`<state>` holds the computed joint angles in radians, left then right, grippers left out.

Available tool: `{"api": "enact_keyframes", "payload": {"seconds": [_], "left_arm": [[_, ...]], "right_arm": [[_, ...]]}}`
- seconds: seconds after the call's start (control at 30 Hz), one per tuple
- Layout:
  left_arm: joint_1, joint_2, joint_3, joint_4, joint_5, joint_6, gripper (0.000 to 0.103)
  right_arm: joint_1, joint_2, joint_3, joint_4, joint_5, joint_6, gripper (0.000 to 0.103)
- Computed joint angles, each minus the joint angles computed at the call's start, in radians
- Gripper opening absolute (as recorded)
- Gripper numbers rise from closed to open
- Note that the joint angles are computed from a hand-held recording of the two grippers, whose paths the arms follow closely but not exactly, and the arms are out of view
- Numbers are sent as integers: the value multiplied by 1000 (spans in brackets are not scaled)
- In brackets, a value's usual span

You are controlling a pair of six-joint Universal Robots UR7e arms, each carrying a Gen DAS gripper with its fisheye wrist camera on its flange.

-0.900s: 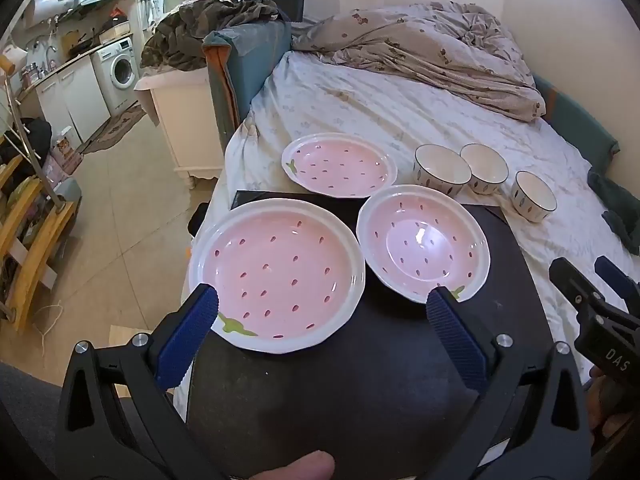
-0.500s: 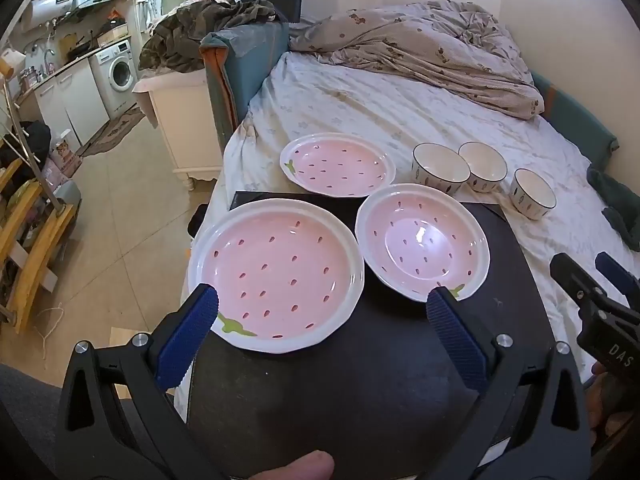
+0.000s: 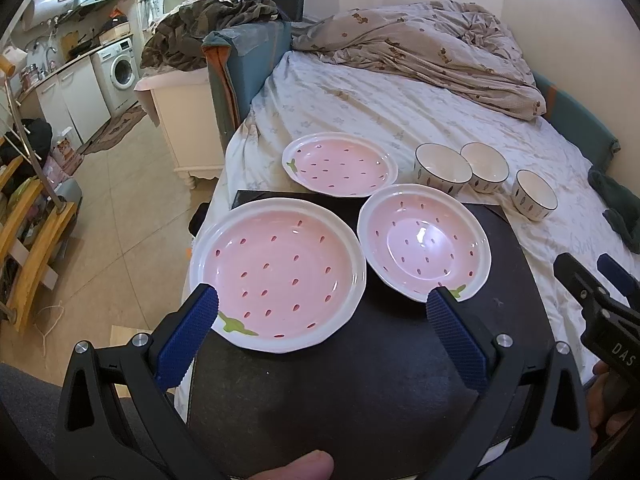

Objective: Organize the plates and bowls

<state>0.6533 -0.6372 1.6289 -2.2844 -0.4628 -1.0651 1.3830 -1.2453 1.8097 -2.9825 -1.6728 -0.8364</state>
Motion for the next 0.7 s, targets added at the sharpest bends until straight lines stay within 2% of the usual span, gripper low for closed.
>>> {"api": "enact_keyframes", "payload": {"seconds": [0.7], "left_arm": [[1, -8, 1, 52, 14, -34, 103]], "right_arm": [[5, -1, 6, -1, -4, 2, 103]]}}
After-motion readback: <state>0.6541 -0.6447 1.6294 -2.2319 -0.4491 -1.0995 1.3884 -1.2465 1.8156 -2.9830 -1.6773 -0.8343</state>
